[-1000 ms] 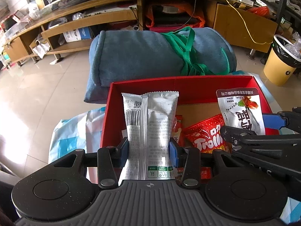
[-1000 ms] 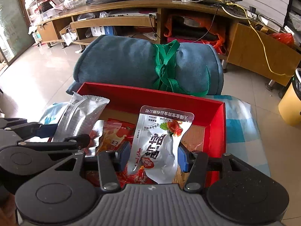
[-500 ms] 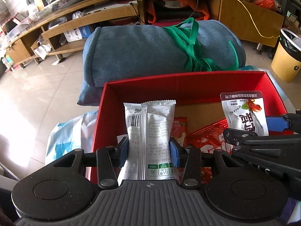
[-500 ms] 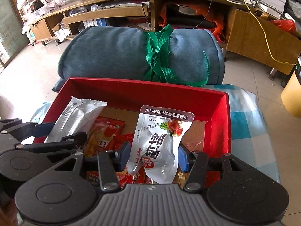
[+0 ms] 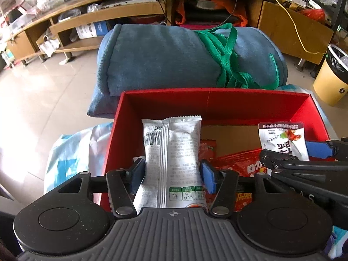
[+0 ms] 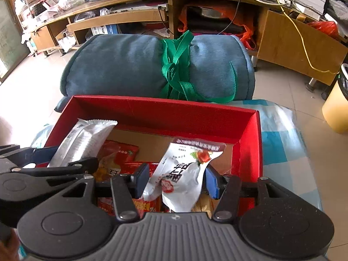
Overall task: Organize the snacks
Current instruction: 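Lower and release the white packet into the box with the right tool while the left tool releases the bar, then grasp the Kaprons wafer with the left tool while the right tool moves to the purple packet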
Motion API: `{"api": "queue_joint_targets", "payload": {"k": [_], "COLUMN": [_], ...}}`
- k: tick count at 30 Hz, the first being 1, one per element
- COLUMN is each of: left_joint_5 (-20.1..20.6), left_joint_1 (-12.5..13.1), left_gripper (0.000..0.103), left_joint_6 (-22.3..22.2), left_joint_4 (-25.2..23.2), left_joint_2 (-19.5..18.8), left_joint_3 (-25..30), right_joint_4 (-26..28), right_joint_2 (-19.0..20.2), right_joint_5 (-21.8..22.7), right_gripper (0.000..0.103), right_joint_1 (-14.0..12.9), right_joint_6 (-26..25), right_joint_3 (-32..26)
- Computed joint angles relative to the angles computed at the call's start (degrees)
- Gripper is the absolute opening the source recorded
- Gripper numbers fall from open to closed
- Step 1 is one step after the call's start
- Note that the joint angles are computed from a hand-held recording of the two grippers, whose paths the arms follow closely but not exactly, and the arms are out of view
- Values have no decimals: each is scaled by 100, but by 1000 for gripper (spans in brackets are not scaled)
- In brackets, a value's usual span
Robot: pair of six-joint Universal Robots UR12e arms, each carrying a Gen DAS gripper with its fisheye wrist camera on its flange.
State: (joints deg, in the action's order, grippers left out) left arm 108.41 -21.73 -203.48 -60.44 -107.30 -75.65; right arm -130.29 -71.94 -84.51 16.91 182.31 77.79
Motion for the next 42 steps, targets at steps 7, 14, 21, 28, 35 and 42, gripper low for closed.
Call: {"api": "queue_joint_targets", "payload": {"k": [7,14,21,28,35,42], "left_joint_5": [89,172,111,-158,-517,-798], "left_joint_1": [-24,-69,-94,-156,-262,-408], "left_gripper": [69,70,71,72,73,73], "left_joint_6": [-20,25,38,185,232,401], "left_joint_4": [89,139,274,321,348,278], "left_joint_2": [53,100,220,371,509,516], "left_joint_3": [-29,-56,-159,-310,-482,-547], "right_joint_4": [-79,-89,-162,-132,-39,230], "right_joint_2": [-65,-141,-276,-524,-846,-1127], "right_joint_5": [-25,20,80,-26,-140,-295], "right_gripper": [56,56,58,61,61,61], "right_joint_1": [-17,-34,-63,-99,-171,-266], "right_joint_6": [86,66,98,96,192,302], "right_joint_3": [41,95,215,480,834,1147]}}
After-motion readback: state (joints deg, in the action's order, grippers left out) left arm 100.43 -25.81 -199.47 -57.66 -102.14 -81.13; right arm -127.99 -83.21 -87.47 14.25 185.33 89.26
